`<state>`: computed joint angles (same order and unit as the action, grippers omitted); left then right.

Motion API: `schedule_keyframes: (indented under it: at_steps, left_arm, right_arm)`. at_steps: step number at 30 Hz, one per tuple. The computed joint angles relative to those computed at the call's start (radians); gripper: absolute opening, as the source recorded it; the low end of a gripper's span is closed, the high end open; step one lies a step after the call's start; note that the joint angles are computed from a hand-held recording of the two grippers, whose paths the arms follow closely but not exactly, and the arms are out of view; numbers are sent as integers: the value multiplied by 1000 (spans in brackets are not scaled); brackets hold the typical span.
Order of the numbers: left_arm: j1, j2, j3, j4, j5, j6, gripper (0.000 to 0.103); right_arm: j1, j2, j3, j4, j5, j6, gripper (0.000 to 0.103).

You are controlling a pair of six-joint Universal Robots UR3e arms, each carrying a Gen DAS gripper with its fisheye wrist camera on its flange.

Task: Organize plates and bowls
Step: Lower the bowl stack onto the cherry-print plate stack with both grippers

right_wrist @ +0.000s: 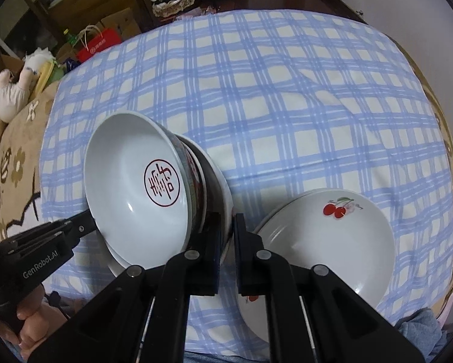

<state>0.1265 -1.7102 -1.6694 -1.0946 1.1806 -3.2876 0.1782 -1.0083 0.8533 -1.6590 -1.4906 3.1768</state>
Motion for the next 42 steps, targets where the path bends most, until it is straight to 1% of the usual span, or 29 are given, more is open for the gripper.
schedule_keyframes:
  at_steps: [6,10,12,16,18,20,21,26,30,35,42]
  left_arm:
    - [-66,12,64,-33,15,-30,3]
    - [-136,-11,112,-27,14,-71,3]
    - [-185,-41,146,-18,21,-96,3]
    - [-286,-115,233,-32,65,-138,3]
    - [-323,-151,265,-35,62,-163,3]
    - [-356,-180,291,-32,66,-174,4]
    - [-385,-212,327,-44,85,-181,4]
    - [-444,-302,417,-84,115,-212,3]
    - [-461,-340,462,-68,140,-209,4]
    - [-462,-373,499,-73,150,-205,4]
    - [-465,-372,491,-63,161,-193,4]
  right_arm:
    - [-43,-93,77,-14,9,-7,9]
    - [-105,-208,207,-56,18,-22,9]
    - [-138,-255,264,-64,21,-40,9]
    - [-232,-360,410,-88,46,-68,9]
    - [-291,-403,473,-90,76,-78,9]
    - [-340,-445,541,-104,84,-119,9]
    - [-367,-467,581,-117,92,-128,9]
    - [-454,-504,702,-158,126,-163,9]
    - [-499,-519,777,-217,175,-187,9]
    - [-495,-525,836,-297,175,-199,9]
    - [-493,-534,865,-345,175,-203,9]
